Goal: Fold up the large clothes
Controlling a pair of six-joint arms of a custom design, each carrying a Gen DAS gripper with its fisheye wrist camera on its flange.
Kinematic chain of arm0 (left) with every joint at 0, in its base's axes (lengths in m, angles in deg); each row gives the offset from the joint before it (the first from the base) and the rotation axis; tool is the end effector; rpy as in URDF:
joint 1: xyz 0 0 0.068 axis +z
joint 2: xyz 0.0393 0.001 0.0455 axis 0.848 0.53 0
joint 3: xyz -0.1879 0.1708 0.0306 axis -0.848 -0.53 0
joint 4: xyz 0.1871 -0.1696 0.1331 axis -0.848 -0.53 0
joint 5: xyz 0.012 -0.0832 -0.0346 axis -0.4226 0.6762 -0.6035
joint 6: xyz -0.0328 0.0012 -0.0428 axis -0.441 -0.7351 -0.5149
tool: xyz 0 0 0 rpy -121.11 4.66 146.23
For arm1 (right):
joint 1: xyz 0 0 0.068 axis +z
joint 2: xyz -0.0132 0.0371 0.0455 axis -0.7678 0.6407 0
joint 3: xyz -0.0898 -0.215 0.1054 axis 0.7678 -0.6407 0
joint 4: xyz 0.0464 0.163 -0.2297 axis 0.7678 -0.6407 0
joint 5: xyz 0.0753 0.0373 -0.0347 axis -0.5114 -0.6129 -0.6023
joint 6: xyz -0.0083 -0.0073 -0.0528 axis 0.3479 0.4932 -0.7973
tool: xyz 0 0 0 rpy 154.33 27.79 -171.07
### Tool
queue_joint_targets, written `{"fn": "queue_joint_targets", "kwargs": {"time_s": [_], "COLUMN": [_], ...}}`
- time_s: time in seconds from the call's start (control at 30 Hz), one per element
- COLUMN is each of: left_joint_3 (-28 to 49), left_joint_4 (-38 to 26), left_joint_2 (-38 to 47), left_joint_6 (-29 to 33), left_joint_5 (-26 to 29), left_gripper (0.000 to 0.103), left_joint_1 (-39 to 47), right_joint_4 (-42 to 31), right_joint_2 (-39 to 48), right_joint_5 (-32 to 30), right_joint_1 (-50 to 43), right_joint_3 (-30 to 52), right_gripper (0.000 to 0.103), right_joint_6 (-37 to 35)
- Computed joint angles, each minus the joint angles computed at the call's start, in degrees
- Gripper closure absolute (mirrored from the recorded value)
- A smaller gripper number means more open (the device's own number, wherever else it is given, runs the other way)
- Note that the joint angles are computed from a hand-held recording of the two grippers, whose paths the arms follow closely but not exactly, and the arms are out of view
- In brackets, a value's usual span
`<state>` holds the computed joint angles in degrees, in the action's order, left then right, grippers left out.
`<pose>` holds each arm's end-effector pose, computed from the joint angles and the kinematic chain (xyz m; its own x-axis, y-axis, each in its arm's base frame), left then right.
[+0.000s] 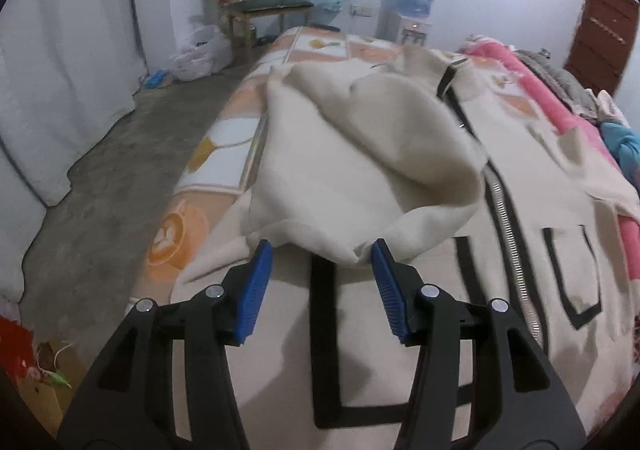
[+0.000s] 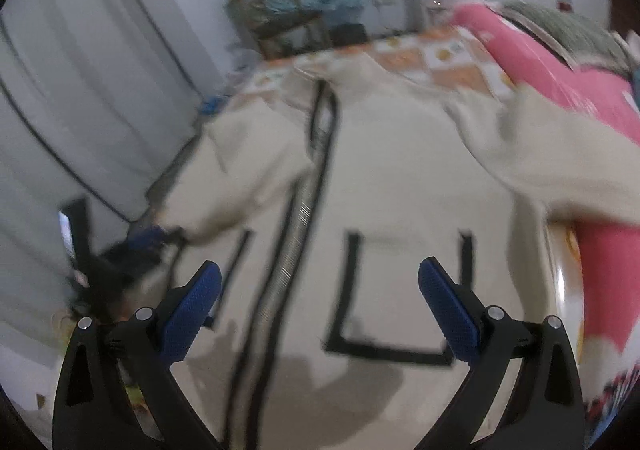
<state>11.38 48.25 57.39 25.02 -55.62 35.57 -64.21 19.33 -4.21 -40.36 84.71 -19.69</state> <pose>0.2305 -0.0913 0.1689 -0.7716 0.0529 -0.6339 0.1336 0.9878 -0.0802 0.1824 0.0358 0.2458 -0.8114 0.1379 -0.5679 -0.0201 0.9646 0.2629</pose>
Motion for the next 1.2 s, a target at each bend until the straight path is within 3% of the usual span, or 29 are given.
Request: {"fn": "queue_joint_targets", "kwargs": {"time_s": [0.13,0.3,0.57,0.73,0.77,0.83,0.87,0.93,1.03,1.2], "left_joint_3": [-1.3,-2.6,-4.8,-5.7,-5.7,-5.7,-5.7,-5.7,-6.1,-6.8], "left_joint_4": [1.1,4.1,7.0,8.5,8.5,8.5,8.6,8.8,9.1,9.7], "left_joint_2": [1.7,2.0,0.5,-0.2,-0.2,-0.2,-0.1,-0.2,-0.6,-1.3], "left_joint_6": [-1.8,-3.1,-3.9,-4.1,-4.2,-4.3,-4.4,-4.4,-4.8,-5.2], "left_joint_5": [0.3,1.5,3.7,7.0,6.9,6.8,6.9,7.2,7.9,9.1], "left_gripper": [0.052,0.051,0.043,0.037,0.037,0.035,0.034,0.032,0.032,0.031], "left_joint_1": [0.6,1.7,2.2,3.5,3.4,3.0,2.9,2.8,2.9,3.3], "right_joint_4": [6.2,13.4,11.7,7.2,6.1,4.0,3.8,4.3,6.5,13.9], "right_joint_2": [12.0,33.6,63.5,75.9,77.4,79.9,79.8,78.8,74.8,59.4], "right_joint_5": [1.6,3.6,6.8,8.9,9.3,10.2,9.3,5.0,3.8,-1.7], "right_joint_1": [6.2,12.3,18.5,18.7,18.5,18.0,17.4,16.0,14.8,11.0], "right_joint_3": [7.8,21.9,47.8,59.8,61.4,63.8,63.4,62.1,58.5,45.3], "right_gripper": [0.006,0.011,0.021,0.040,0.044,0.067,0.073,0.096,0.100,0.100], "right_joint_6": [-2.0,-4.6,-8.8,-10.1,-10.0,-10.1,-9.8,-9.0,-7.5,-5.1]}}
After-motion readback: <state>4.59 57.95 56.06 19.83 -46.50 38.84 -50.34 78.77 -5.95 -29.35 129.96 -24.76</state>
